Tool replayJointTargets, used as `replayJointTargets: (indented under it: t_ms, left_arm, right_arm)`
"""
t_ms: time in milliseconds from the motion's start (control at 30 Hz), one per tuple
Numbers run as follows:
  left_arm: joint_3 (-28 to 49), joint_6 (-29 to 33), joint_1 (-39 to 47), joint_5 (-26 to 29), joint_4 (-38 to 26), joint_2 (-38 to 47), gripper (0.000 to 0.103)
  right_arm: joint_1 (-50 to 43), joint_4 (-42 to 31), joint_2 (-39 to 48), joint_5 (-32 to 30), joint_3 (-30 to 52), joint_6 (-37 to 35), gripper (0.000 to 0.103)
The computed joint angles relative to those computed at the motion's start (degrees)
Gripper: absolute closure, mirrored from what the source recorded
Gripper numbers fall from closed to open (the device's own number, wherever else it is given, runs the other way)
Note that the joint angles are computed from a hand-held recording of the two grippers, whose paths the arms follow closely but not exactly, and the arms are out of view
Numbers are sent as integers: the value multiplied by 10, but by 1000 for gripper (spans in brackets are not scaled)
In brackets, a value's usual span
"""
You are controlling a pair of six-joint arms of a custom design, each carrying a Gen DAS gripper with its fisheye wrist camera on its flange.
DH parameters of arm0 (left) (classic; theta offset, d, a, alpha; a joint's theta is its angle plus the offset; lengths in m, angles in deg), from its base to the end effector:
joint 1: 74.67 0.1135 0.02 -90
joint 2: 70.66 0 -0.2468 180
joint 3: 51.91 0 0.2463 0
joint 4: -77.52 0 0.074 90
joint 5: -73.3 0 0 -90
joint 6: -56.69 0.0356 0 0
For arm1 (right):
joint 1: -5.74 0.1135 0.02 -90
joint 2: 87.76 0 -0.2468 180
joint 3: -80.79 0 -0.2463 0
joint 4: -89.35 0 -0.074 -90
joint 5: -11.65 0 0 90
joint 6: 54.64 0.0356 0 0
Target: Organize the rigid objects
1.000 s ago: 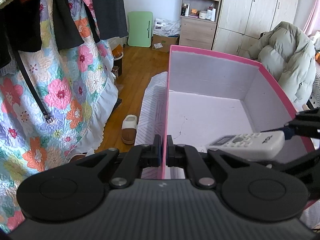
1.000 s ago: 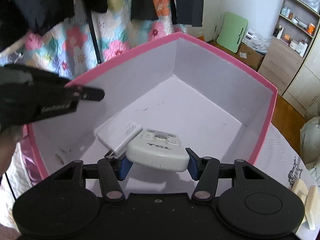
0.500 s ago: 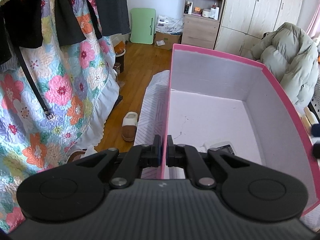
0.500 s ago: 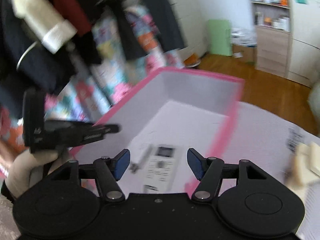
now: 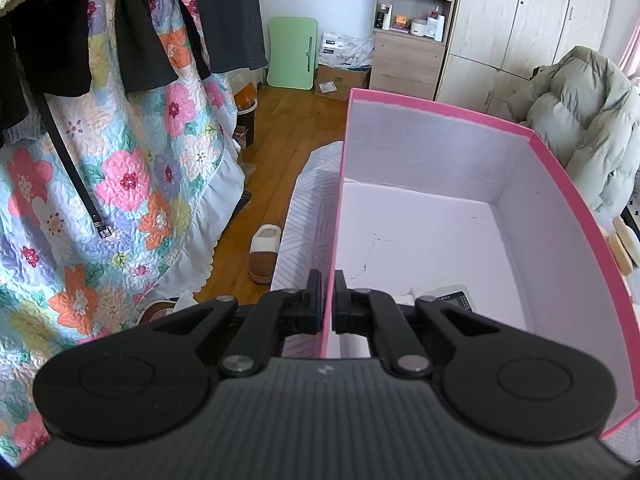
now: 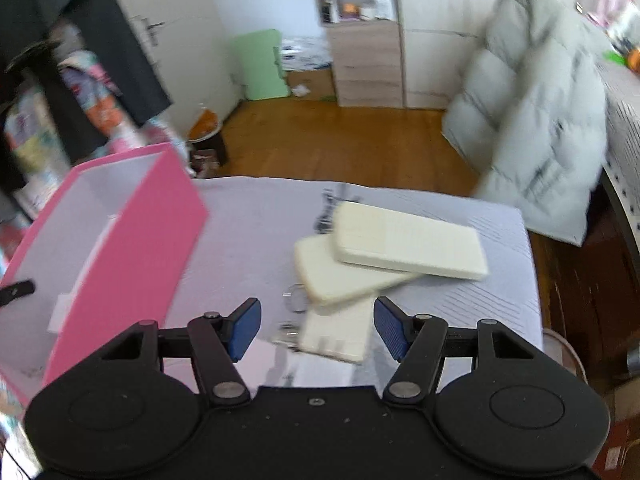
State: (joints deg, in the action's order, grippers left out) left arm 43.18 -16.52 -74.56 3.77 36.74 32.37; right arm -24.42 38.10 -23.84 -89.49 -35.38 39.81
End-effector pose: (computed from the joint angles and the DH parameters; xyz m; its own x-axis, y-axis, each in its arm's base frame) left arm 0.3904 -0.0117 0.2392 -0.6533 0.2694 -0.7075 0.4362 0.8978 -0.0610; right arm 0.1987 -0.1075 0.2497 -0.6430 0.4617 -0.6111 0.4398 0.8758 0.1989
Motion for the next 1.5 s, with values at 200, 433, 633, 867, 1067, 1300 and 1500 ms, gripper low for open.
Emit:
replayJointTargets:
  t_ms: [200,433,633,867,1067,1300,1500]
  left_arm:
    - [1,-4,-2,-7,1,0,99]
    - [-5,-4,-6,-15,4,-5,99]
    - [-11,-1,-8,-19,6,-10,99]
    - [-14,0,-9,-20,7,-12,99]
    - [-20,0,-11,-21,9,-16,99]
    - [-18,4,-10,-18,2,-16,99]
    - [-18,4,-12,-20,2,-16,98]
  right_arm:
    - [-90,24,81,-76,16,32,35]
    - [-136,109,148,-91,-5,158,33]
    - [-163,161,219,-150,8,273,30]
    - [-158,223,266,-143,8,375,19]
    - [-142,258,274,-130,3,414,16]
    - [-173,284,228,-163,-51,415,52]
    - [-198,303,182,-208,-85,376,72]
